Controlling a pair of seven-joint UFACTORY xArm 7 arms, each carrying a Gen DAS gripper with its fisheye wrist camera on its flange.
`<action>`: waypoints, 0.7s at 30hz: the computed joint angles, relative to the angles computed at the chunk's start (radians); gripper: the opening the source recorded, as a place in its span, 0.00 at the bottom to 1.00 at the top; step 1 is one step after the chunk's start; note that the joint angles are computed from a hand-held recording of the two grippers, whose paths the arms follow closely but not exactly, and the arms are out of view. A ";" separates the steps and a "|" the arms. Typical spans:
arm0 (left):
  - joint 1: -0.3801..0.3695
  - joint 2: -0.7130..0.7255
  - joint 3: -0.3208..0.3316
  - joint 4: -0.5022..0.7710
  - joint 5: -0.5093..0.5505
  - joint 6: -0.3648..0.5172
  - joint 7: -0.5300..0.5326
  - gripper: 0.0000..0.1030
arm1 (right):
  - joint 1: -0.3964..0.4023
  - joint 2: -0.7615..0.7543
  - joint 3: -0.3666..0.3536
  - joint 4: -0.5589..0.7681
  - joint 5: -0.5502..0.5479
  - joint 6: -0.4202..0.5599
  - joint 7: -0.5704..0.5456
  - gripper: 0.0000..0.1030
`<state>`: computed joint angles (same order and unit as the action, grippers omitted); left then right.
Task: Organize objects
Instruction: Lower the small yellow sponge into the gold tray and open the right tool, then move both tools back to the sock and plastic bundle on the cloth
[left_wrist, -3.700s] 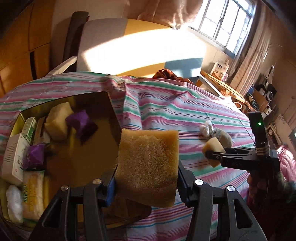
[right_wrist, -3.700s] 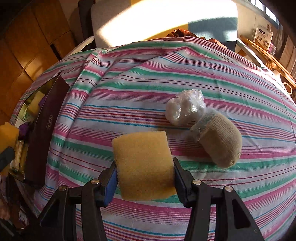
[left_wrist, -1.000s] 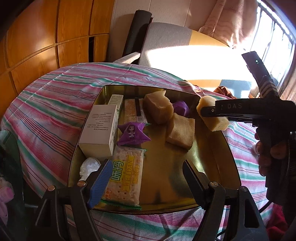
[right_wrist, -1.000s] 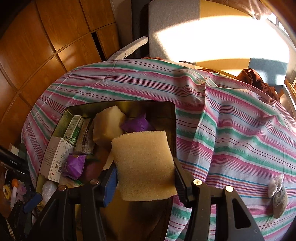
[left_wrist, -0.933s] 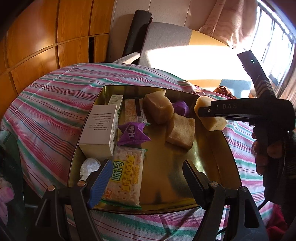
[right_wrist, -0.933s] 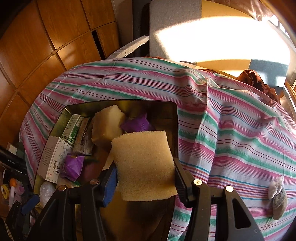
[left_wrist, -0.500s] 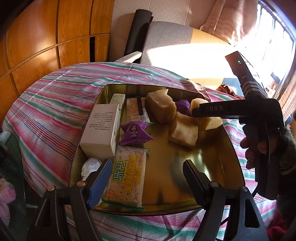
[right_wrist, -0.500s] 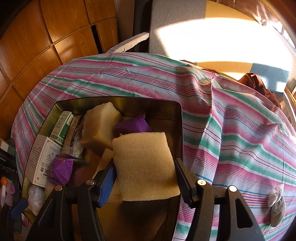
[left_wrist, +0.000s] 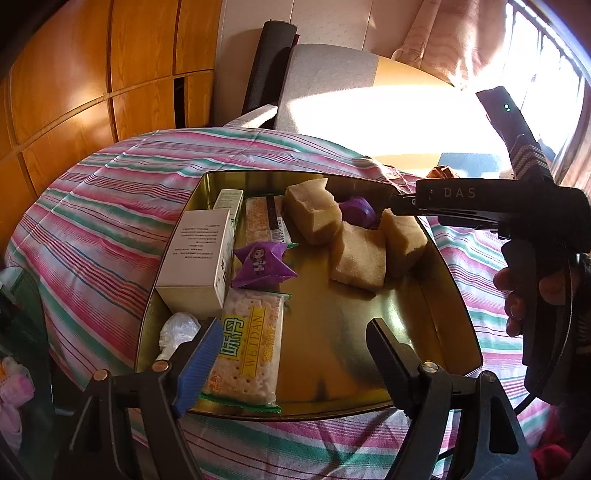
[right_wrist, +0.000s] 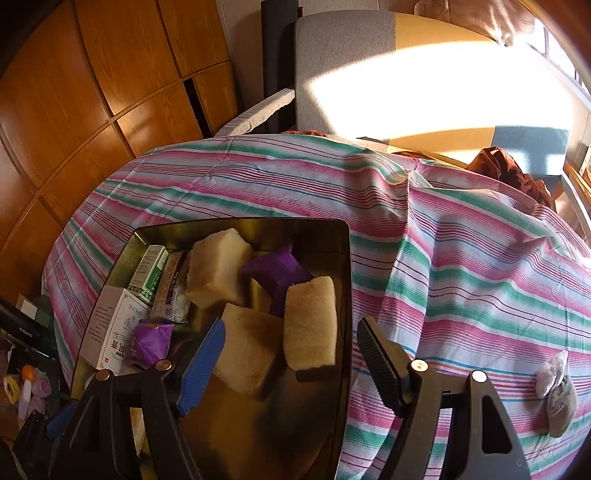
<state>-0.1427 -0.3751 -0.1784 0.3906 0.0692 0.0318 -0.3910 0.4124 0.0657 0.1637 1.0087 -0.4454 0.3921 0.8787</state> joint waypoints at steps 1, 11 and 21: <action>0.000 -0.003 -0.002 -0.001 0.001 0.001 -0.001 0.78 | 0.000 -0.018 -0.002 -0.017 -0.011 -0.007 0.016 0.73; -0.001 -0.033 -0.028 -0.007 0.017 0.006 -0.009 0.79 | -0.092 -0.267 0.046 -0.249 -0.041 -0.036 0.064 0.73; -0.010 -0.047 -0.074 0.009 0.051 0.023 -0.022 0.79 | -0.197 -0.516 0.058 -0.502 0.108 -0.006 -0.047 0.73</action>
<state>-0.1531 -0.4220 -0.2524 0.3994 0.1202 0.0545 -0.4126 0.2153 -0.4508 0.2220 0.5065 -0.3371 0.3865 0.8315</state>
